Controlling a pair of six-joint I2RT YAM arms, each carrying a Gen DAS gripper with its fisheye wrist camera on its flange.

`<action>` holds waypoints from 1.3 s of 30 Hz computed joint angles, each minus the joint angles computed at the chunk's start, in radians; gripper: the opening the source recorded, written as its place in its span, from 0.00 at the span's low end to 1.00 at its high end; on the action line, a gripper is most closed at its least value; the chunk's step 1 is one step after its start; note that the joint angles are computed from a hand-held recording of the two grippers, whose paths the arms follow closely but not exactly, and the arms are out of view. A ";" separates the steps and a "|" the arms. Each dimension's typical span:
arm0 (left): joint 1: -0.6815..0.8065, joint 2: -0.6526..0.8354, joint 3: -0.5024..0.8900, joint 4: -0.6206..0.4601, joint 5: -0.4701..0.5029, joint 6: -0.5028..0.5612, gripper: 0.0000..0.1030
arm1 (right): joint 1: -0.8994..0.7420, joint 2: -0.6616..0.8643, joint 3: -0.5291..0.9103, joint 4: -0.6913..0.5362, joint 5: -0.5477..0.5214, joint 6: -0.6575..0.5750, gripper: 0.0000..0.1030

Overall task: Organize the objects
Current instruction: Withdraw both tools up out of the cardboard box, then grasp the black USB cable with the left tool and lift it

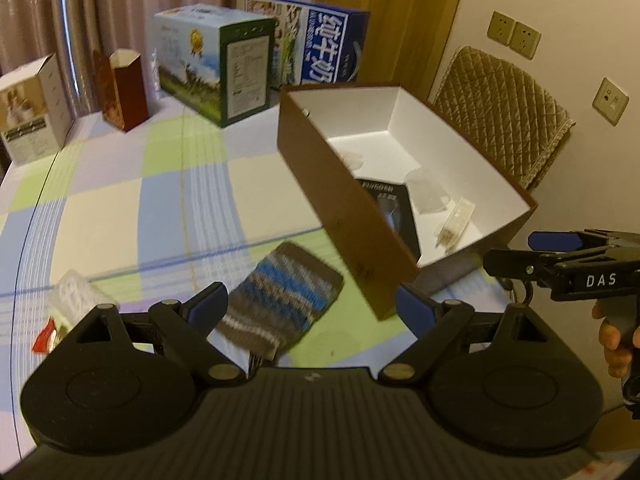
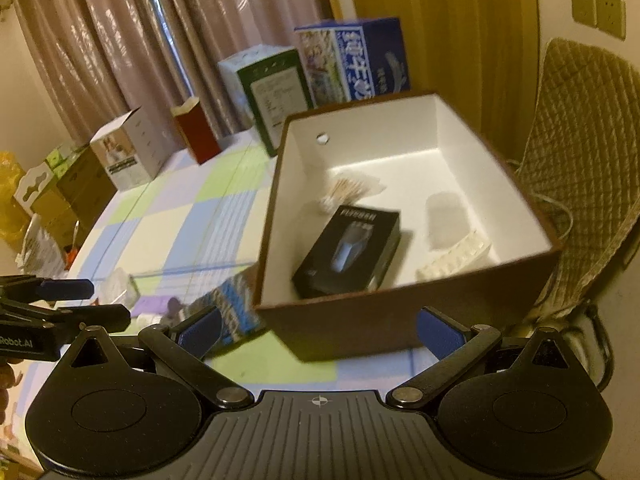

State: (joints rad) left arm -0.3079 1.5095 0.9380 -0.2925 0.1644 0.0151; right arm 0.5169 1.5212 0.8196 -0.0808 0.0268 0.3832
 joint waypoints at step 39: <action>0.059 0.386 -0.076 0.243 -0.028 0.153 0.15 | 0.088 0.255 0.029 0.019 0.012 0.156 0.98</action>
